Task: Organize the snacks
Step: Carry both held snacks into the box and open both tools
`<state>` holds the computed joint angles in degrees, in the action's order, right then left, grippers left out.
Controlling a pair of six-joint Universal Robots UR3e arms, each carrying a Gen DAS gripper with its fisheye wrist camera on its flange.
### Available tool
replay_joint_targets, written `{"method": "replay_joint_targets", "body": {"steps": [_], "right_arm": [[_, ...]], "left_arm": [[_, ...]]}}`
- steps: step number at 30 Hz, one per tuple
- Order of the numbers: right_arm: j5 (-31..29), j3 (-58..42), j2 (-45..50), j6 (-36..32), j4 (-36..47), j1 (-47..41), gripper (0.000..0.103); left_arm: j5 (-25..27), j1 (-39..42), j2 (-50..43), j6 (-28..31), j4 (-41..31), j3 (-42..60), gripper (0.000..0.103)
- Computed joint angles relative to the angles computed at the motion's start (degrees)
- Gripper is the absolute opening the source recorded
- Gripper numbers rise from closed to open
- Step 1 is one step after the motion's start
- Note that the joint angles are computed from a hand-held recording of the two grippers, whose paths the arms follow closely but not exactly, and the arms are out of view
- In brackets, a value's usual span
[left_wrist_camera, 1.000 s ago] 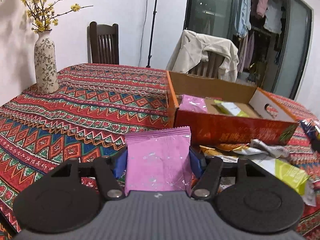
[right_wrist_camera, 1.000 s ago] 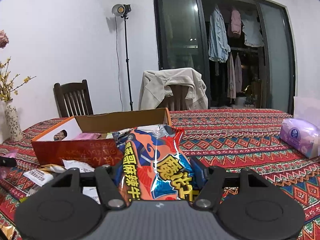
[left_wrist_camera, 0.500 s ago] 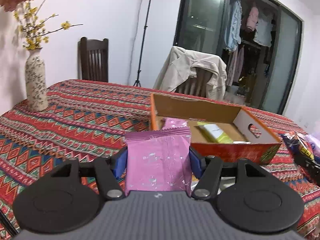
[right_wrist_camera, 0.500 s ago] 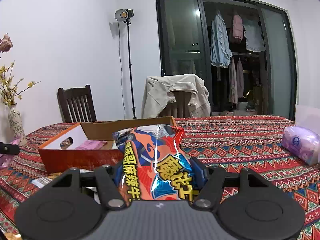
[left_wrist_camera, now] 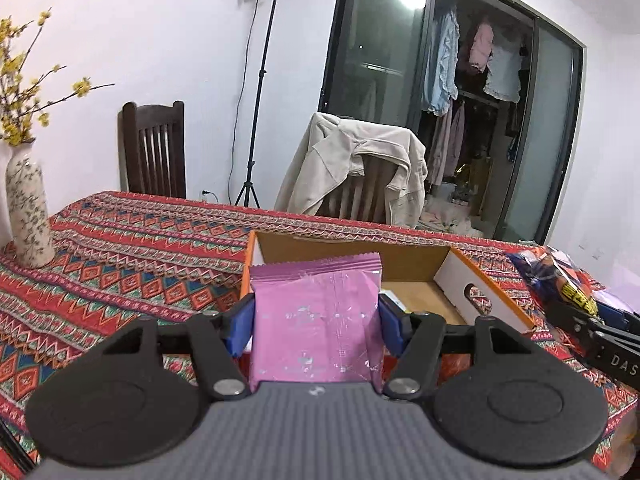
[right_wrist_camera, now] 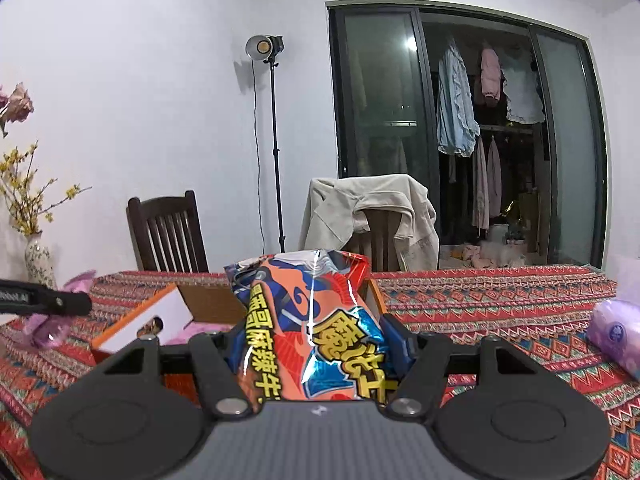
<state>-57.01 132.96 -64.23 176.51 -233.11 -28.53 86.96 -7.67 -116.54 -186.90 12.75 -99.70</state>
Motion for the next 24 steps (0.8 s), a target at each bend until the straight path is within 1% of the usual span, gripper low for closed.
{"method": "replay_joint_targets", "body": {"steps": [5,9,14,17,21,24], "right_arm": [[-4.07,-8.38,1.04,1.36,6.16,4.57,0.064],[-7.87,-15.23,2.75,1.85,10.41,8.22,0.064],[-10.60,-24.75,6.83,4.11,15.50,11.37,0.064],[-12.99,-30.80,10.45,4.73,18.08,13.24,0.064],[-14.85,-35.18,15.72,3.99,17.88,13.97,0.064],[-13.84,-37.59,17.62,4.43,21.05,13.40,0.064]], "left_arm": [[-0.15,-0.57,-3.26,-1.26,-4.07,7.44,0.064],[0.76,-1.34,-6.96,-1.99,-7.26,14.61,0.064],[1.69,-1.90,-13.44,-4.23,-13.43,26.82,0.064],[3.97,-2.87,-18.30,-4.65,-15.12,34.19,0.064],[2.63,-2.43,-22.30,-4.65,-13.34,37.07,0.064],[2.16,-2.23,-24.74,-3.75,-17.30,40.37,0.064]]}}
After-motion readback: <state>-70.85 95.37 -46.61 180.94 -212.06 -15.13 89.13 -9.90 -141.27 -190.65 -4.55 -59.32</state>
